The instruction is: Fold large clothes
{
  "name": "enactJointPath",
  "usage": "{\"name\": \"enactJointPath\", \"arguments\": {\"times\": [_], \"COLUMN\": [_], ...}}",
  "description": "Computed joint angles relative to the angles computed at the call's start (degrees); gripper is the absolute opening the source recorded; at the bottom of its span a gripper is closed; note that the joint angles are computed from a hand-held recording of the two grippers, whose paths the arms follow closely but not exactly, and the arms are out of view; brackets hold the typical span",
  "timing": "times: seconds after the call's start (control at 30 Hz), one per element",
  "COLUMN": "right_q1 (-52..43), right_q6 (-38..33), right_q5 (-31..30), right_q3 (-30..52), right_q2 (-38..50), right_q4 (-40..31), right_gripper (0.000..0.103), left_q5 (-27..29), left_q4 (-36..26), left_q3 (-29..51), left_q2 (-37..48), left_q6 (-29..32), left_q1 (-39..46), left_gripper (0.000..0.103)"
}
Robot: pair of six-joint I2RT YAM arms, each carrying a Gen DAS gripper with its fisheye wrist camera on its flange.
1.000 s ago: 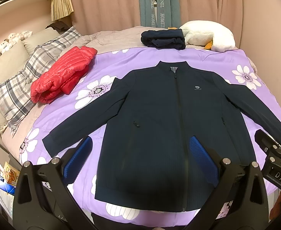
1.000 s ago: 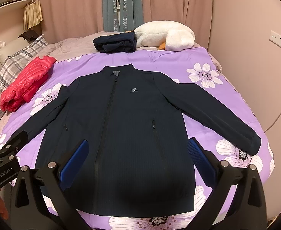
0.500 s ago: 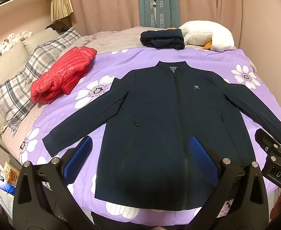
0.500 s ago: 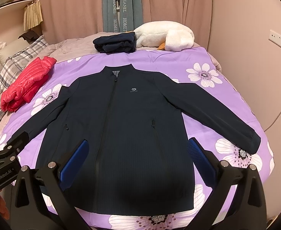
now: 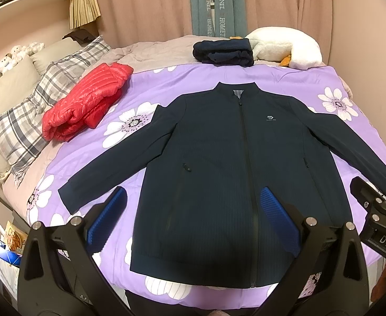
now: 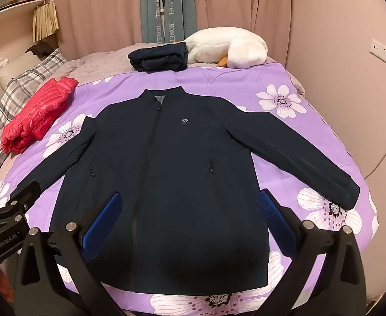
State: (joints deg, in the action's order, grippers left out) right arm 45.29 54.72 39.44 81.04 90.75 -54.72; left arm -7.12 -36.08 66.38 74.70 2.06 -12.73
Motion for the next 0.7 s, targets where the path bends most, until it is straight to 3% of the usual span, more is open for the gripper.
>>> {"name": "enactJointPath", "arguments": {"times": [0.7], "right_q1": [0.1], "right_q6": [0.4], "right_q5": [0.5], "right_q3": [0.8], "right_q2": [-0.6], "right_q4": [-0.9], "right_gripper": [0.102], "left_q5": [0.4], "left_q4": [-1.2], "left_q3": [0.9], "left_q2": [-0.8], "left_q6": [0.7], "left_q1": [0.1], "left_gripper": [0.101]}}
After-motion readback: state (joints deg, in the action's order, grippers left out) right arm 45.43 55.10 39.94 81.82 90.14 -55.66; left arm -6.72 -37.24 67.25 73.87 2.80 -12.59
